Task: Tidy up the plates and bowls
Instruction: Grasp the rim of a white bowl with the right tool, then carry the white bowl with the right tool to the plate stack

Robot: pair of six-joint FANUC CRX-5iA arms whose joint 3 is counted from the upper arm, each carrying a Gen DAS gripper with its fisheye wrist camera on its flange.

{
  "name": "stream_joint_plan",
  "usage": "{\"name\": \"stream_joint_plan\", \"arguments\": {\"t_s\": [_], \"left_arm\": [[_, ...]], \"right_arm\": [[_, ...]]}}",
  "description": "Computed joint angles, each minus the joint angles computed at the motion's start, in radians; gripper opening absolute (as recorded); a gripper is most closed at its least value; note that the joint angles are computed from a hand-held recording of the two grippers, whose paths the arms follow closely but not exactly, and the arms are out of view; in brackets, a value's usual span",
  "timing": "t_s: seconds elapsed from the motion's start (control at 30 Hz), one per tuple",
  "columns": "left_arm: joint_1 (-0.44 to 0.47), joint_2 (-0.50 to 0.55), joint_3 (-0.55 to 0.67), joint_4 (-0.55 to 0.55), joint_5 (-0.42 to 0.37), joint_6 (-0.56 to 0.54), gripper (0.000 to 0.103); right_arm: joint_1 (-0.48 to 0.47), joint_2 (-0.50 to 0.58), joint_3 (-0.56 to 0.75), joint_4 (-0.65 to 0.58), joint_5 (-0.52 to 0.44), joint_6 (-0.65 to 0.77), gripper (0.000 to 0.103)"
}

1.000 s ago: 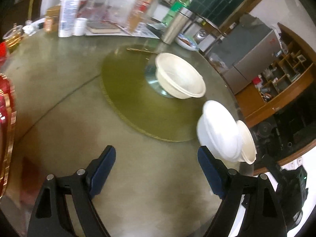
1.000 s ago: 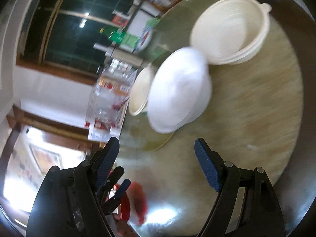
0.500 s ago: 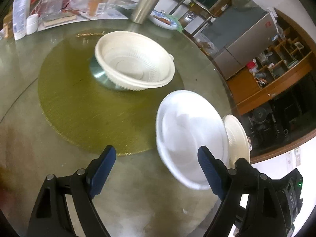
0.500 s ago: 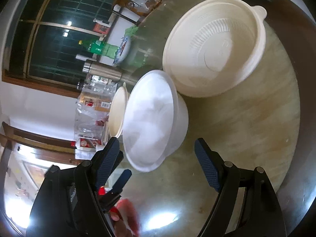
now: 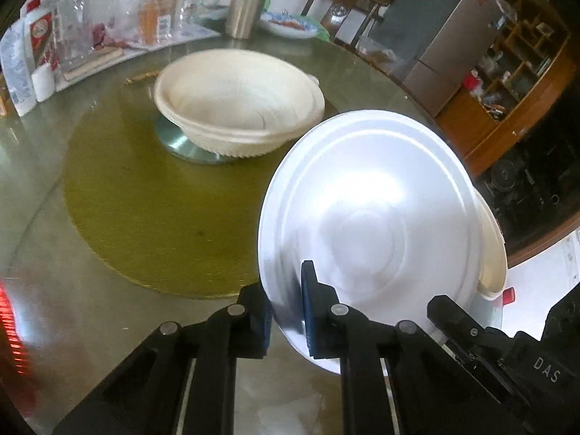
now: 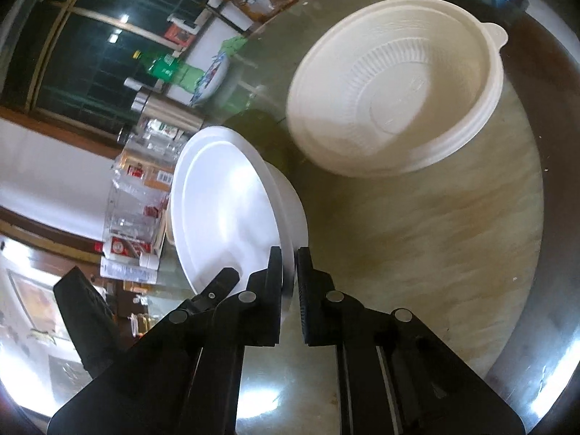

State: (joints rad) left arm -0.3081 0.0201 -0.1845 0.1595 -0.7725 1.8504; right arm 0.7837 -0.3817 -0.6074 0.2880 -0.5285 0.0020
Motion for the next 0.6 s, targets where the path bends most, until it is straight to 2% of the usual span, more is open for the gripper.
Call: {"name": "stream_joint_plan", "arguments": {"t_s": [0.4, 0.6], "left_arm": [[0.059, -0.167, -0.124, -0.004, 0.016, 0.015, 0.012], [0.082, -0.253, -0.158, -0.067, 0.003, 0.079, 0.013]], "right_arm": [[0.105, -0.017, -0.011, 0.090, 0.022, -0.031, 0.008], [0.171, -0.016, -0.013, 0.141, 0.034, -0.035, 0.008]]}}
